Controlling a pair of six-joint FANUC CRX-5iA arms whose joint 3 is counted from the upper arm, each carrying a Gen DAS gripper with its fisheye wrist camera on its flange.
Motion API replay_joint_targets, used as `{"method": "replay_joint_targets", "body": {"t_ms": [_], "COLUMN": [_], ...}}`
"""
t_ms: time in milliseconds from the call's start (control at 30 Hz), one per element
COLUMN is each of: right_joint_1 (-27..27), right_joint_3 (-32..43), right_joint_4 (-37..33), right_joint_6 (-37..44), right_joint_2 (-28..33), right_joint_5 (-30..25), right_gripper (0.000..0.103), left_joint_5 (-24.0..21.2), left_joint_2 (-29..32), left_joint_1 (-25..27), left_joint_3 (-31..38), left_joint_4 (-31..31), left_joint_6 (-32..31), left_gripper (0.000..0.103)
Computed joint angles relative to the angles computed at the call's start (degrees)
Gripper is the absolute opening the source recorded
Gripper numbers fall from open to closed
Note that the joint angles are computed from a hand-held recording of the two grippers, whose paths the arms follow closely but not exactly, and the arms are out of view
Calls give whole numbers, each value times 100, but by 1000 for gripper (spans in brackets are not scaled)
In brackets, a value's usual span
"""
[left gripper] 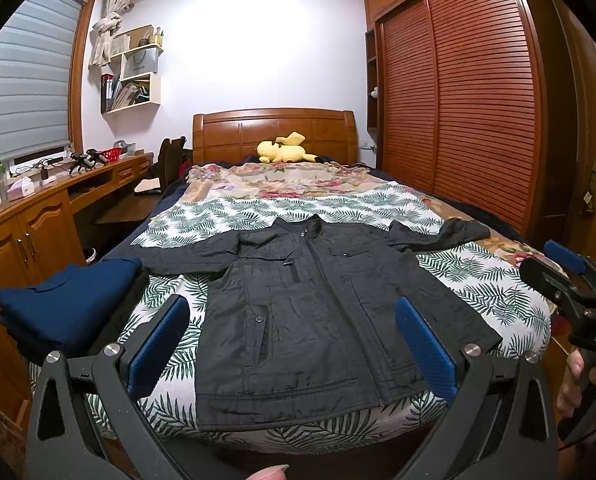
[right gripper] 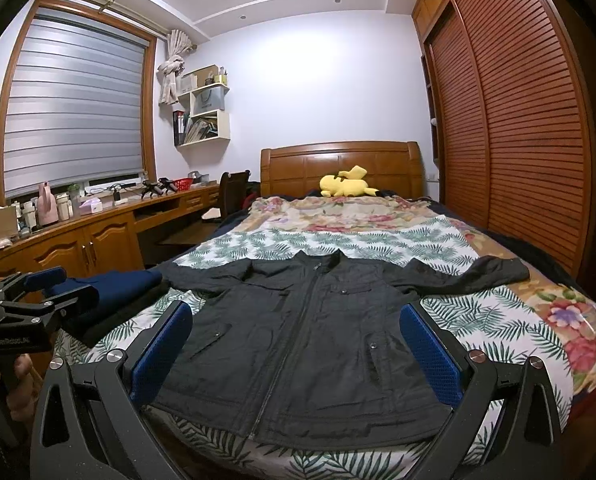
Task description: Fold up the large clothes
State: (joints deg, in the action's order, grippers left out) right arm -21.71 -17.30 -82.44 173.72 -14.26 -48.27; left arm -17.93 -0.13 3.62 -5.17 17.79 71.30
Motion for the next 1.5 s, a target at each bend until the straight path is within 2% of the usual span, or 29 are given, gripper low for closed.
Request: {"method": "replay_joint_targets", "body": {"t_ms": [1500], "right_joint_1": [-38], "right_joint_3": [10], "right_joint_4": [2], "right_joint_6": [-30], "right_joint_2": [8], "right_joint_5": [-58], "right_gripper": [103], "left_joint_5": [18], "left_joint_2": [-62], "left_joint_1": [-60], "left_joint_3": [12], "left_joint_4": [-77], "left_joint_6": [32], "left_gripper": [103]}}
